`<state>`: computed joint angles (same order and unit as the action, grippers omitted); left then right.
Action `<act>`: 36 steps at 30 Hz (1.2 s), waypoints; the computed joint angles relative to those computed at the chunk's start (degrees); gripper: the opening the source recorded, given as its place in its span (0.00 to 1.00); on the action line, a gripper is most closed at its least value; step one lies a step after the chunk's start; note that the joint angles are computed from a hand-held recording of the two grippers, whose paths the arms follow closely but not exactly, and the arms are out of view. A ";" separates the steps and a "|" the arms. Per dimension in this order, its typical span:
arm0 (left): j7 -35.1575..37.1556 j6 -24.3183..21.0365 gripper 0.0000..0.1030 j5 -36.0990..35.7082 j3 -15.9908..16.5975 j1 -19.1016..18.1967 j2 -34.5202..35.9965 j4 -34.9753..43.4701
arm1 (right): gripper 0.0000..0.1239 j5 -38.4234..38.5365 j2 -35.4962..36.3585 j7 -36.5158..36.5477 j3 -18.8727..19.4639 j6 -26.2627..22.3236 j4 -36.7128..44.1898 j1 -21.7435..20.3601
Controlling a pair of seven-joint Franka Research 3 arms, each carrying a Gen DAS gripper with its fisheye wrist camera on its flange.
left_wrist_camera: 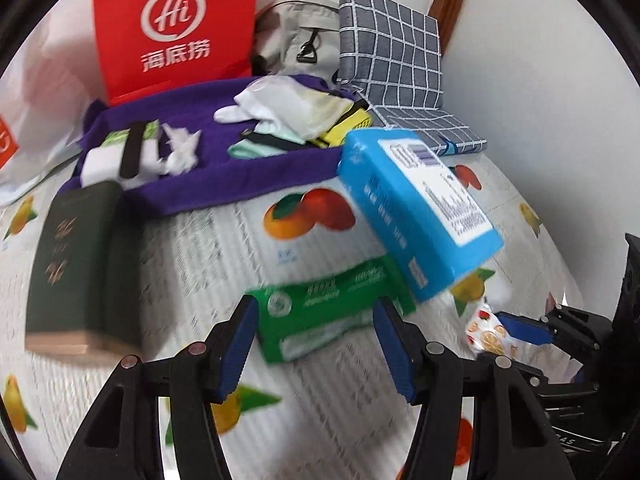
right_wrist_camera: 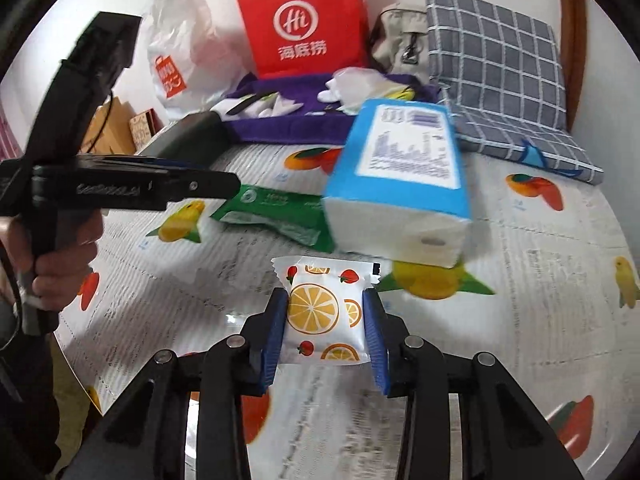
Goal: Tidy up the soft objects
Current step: 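Grasp the green packet with the left tool while right tool holds orange packet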
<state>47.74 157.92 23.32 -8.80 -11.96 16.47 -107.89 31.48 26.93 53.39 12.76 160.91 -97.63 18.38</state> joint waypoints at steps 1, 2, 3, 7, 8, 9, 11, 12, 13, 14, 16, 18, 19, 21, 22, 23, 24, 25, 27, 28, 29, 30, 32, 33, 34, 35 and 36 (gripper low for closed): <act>0.65 -0.06 0.55 -0.23 -0.08 0.20 0.94 1.08 | 0.30 0.26 -0.05 -0.13 0.00 0.07 -0.10 -0.30; 1.39 0.00 0.55 -0.87 -0.33 0.49 1.61 1.82 | 0.30 0.45 0.06 -0.12 -0.07 0.06 -0.01 -0.53; 2.32 0.18 0.55 -1.90 -0.72 0.93 2.29 2.45 | 0.30 0.69 0.16 -0.04 -0.12 -0.04 0.06 -0.77; 6.50 0.30 0.55 -6.57 -2.14 2.51 5.28 5.15 | 0.31 0.87 0.97 1.55 -0.85 -0.24 0.91 -0.92; 7.08 0.38 0.55 -7.09 -2.10 2.58 5.95 5.76 | 0.31 0.79 1.14 1.80 -0.88 -0.32 1.09 -0.98; 7.43 0.48 0.55 -7.48 -2.01 2.57 6.41 6.17 | 0.31 0.60 1.35 2.10 -0.97 -0.41 1.35 -0.96; 9.16 0.64 0.55 -9.23 -2.70 3.29 7.38 6.89 | 0.31 0.30 1.58 2.52 -1.01 -0.39 1.54 -0.94; 10.10 0.75 0.55 -10.14 -3.09 3.66 7.66 7.01 | 0.31 0.27 1.64 2.55 -0.89 -0.48 1.59 -1.03; 10.94 0.78 0.55 -10.98 -3.44 3.92 7.85 7.06 | 0.31 0.09 1.72 2.72 -0.93 -0.52 1.67 -0.96; 12.02 0.93 0.55 -12.03 -4.01 4.33 7.96 6.93 | 0.30 -0.13 1.81 2.97 -1.00 -0.45 1.75 -0.82; 15.03 1.47 0.55 -14.87 -5.77 5.65 7.95 6.20 | 0.31 -0.30 1.90 3.23 -0.93 -0.28 1.83 -0.76; 16.52 1.34 0.55 -16.30 -6.10 5.73 7.67 5.58 | 0.31 -0.38 1.74 3.35 -0.80 0.04 1.64 -0.72; 16.99 1.12 0.55 -16.74 -6.09 5.59 7.36 5.15 | 0.31 -0.25 1.71 3.14 -0.58 0.02 1.68 -0.91; 17.53 0.86 0.55 -17.32 -5.97 5.14 6.54 3.97 | 0.31 0.47 1.27 2.28 0.11 0.21 1.24 -1.43; 17.78 0.91 0.55 -17.38 -5.88 4.83 6.06 3.28 | 0.31 0.78 0.92 1.82 0.33 0.50 0.84 -1.57; 17.41 1.04 0.55 -16.70 -5.36 4.03 5.32 2.32 | 0.31 1.03 0.60 1.51 0.44 0.72 0.46 -1.63; 17.40 1.00 0.55 -16.50 -5.15 3.69 5.01 1.95 | 0.31 1.40 0.28 1.12 0.63 0.89 0.08 -1.76; 17.15 0.93 0.55 -15.98 -4.88 3.11 4.41 1.20 | 0.31 1.89 -0.11 0.61 0.90 1.07 -0.38 -1.96; 17.17 0.67 0.55 -15.47 -4.67 2.56 3.85 0.58 | 0.31 2.78 -0.93 -0.30 1.24 1.56 -1.38 -2.14; 16.89 0.20 0.55 -14.85 -4.41 2.01 3.59 0.37 | 0.31 3.16 -1.26 -0.67 1.33 1.70 -1.78 -2.17; 16.53 -0.14 0.55 -14.12 -4.07 1.49 3.47 0.35 | 0.31 3.56 -1.55 -1.05 1.42 1.91 -2.14 -2.21; 16.35 -0.56 0.55 -13.55 -3.84 1.14 3.63 0.74 | 0.31 4.16 -1.99 -1.58 1.62 2.23 -2.69 -2.37; 16.10 -1.65 0.55 -12.25 -3.49 0.37 3.91 1.51 | 0.31 4.80 -2.24 -2.05 1.58 2.32 -2.89 -2.37; 16.12 -2.22 0.55 -11.60 -3.41 -0.03 4.35 2.23 | 0.31 5.18 -2.54 -2.26 1.58 2.41 -3.20 -2.41; 16.11 -2.49 0.55 -11.10 -3.35 -0.32 4.62 2.64 | 0.31 5.23 -2.79 -2.18 1.34 2.55 -3.49 -2.22; 15.68 -3.03 0.55 -9.69 -2.87 -1.16 5.16 3.47 | 0.31 5.03 -3.00 -1.78 0.92 2.74 -3.77 -1.89; 14.26 -3.95 0.55 -7.52 -1.81 -2.46 5.80 4.50 | 0.31 4.39 -3.18 -0.90 0.21 2.88 -4.05 -1.36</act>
